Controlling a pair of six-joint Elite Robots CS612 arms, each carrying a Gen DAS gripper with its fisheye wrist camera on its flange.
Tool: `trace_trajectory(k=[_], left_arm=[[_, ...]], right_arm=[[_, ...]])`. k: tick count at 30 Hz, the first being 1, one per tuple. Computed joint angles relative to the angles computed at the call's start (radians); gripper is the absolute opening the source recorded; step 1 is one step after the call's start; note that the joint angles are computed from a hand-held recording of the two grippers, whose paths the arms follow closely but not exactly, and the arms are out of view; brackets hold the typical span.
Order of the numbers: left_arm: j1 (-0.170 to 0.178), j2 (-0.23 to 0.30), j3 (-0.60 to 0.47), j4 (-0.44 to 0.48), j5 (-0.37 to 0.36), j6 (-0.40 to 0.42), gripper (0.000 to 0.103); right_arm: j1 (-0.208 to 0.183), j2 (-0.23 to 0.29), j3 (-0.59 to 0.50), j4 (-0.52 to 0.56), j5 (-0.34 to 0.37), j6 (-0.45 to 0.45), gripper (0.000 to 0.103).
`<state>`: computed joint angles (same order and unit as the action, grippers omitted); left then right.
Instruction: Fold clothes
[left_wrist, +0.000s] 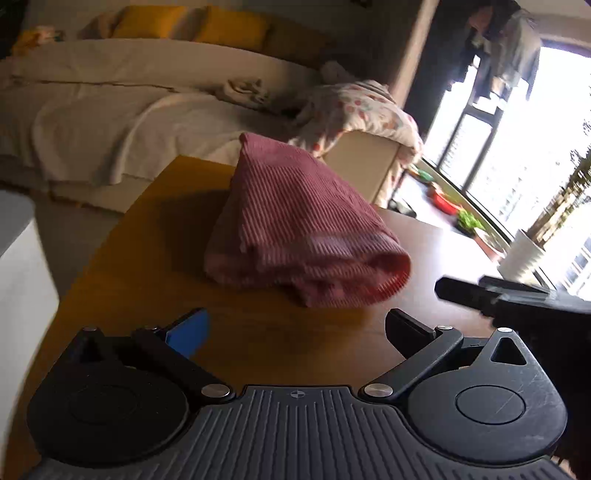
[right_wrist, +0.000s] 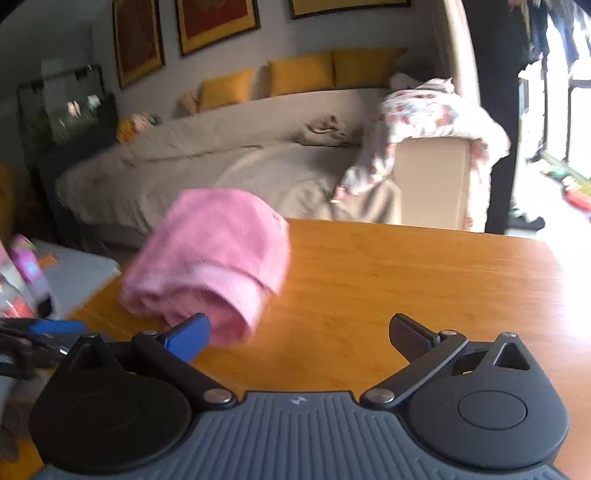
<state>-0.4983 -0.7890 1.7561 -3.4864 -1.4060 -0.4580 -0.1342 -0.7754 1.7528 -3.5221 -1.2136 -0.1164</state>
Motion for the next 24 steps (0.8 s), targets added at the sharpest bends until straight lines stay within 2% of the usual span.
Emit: trace_trajectory(k=[1, 4, 7, 9, 11, 14, 15, 24], left_arm=[[-0.016, -0.005, 0.01, 0.016, 0.042, -0.006, 0.103], [-0.056, -0.017, 0.008, 0.135, 0.168, -0.046, 0.103], [-0.083, -0.004, 0.009, 0.121, 0.281, -0.048, 0.103], [-0.091, 0.003, -0.006, 0.162, 0.32, -0.055, 0.103], [-0.098, 0.004, -0.018, 0.198, 0.348, -0.061, 0.103], [-0.101, 0.002, -0.023, 0.236, 0.371, -0.052, 0.103], [-0.101, 0.003, -0.025, 0.24, 0.371, -0.041, 0.103], [-0.102, 0.002, -0.025, 0.237, 0.366, -0.032, 0.103]], right_arm=[[0.004, -0.002, 0.018, -0.028, -0.039, -0.006, 0.103], [0.002, -0.012, 0.049, -0.018, -0.072, -0.009, 0.103], [-0.004, -0.017, 0.064, 0.023, -0.083, -0.018, 0.103], [-0.003, -0.022, 0.059, 0.076, -0.095, -0.028, 0.103], [-0.009, -0.024, 0.055, 0.108, -0.061, -0.034, 0.103], [0.002, -0.012, 0.044, 0.099, -0.085, -0.084, 0.103], [0.007, -0.007, 0.041, 0.089, -0.101, -0.107, 0.103], [0.008, -0.004, 0.033, 0.099, -0.091, -0.105, 0.103]])
